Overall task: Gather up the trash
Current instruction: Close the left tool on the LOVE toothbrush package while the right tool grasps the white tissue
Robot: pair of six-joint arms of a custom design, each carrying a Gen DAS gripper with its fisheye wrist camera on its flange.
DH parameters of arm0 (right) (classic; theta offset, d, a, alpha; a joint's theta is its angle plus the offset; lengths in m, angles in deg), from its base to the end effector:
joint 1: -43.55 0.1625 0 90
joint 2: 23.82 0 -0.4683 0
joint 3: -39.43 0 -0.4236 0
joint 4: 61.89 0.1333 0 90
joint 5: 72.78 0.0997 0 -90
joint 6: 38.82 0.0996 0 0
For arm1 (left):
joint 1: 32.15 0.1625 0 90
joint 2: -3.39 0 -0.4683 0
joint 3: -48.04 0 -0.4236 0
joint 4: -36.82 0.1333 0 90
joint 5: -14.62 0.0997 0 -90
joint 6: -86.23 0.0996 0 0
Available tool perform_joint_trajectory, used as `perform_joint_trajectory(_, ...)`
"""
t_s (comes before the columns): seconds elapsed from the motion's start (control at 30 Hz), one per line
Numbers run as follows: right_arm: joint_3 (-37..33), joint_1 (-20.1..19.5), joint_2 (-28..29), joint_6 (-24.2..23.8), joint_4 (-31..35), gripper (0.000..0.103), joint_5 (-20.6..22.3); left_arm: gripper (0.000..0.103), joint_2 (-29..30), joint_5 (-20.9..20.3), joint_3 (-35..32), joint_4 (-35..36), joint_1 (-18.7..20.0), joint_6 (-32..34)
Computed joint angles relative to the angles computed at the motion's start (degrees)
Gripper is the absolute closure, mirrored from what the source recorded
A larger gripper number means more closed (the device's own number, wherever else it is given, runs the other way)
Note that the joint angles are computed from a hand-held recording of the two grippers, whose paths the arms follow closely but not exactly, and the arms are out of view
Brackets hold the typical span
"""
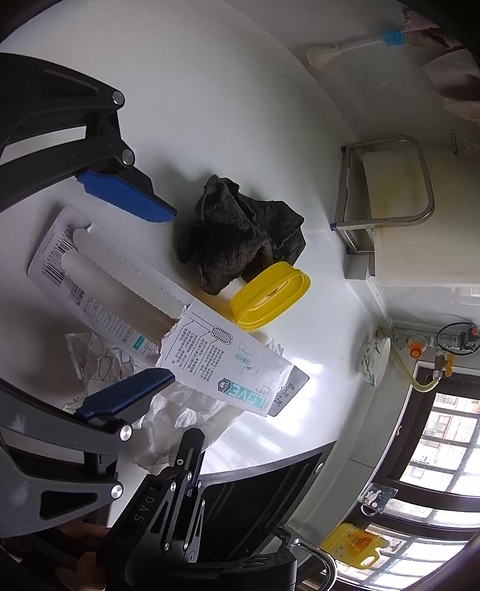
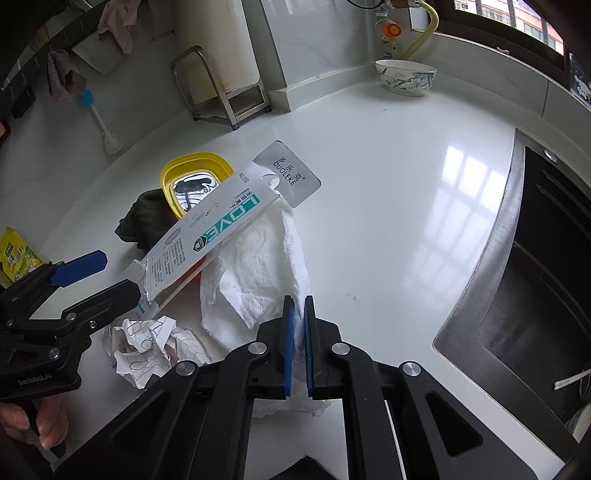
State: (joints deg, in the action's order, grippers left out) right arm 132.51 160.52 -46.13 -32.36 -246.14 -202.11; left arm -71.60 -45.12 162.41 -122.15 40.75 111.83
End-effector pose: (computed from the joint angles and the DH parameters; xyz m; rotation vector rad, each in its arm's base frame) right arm 0.3777 -0.5875 -0.0906 0.2620 -2.4899 0.7536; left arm 0.0055 -0.6063 0.3205 0.7484 2.4081 -0.6121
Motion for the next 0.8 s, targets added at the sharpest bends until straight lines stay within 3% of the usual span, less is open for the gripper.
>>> perform_joint_trajectory(0.67,-0.1,-0.2,0.1,0.3,0.4,0.098,1.0,0.024,2.7,0.5,-0.6,0.4,0.6,4.3)
perform_joint_trajectory(0.8,-0.1,-0.2,0.1,0.3,0.3,0.098,1.0,0.046,2.3,0.5,-0.4,1.0,0.5,4.7)
